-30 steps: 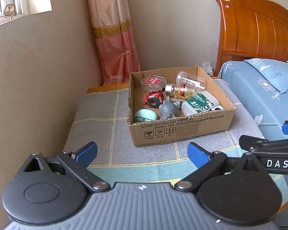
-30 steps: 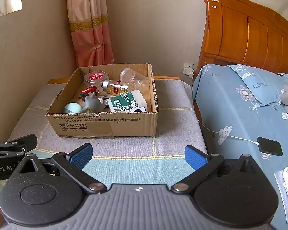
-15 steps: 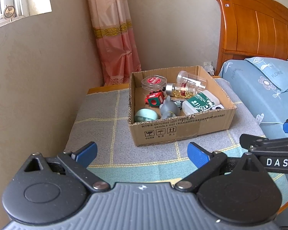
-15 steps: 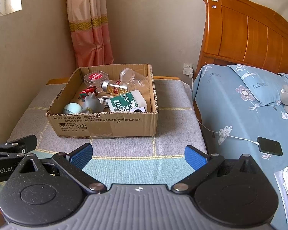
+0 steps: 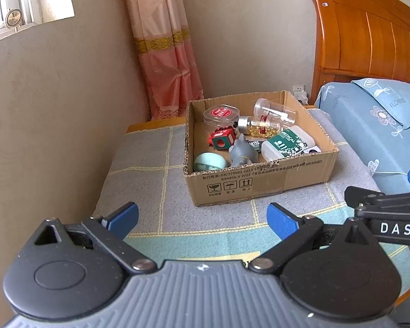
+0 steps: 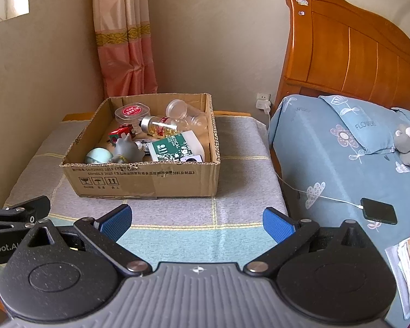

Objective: Organize rigid objects

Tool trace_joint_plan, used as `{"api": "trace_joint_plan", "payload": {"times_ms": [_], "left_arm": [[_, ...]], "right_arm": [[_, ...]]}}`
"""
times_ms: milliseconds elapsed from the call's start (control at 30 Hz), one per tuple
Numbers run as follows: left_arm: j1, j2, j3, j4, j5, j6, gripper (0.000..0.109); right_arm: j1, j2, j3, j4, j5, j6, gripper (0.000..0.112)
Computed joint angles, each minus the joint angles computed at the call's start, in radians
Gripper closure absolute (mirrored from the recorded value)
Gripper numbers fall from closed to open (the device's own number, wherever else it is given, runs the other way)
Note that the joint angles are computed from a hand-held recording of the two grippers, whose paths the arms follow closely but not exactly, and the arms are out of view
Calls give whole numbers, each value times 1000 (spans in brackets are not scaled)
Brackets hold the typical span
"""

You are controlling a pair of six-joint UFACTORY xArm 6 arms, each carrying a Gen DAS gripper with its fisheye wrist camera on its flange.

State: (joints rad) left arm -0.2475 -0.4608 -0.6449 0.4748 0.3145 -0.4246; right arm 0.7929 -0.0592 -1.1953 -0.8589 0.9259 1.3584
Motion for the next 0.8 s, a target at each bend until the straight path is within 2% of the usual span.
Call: {"api": "trace_joint_plan", "payload": {"times_ms": [800], "left_arm": [[1,-9,6,6,3,-15,9]], "right_arm": [[7,-1,-5,-5,5,3,9]]}}
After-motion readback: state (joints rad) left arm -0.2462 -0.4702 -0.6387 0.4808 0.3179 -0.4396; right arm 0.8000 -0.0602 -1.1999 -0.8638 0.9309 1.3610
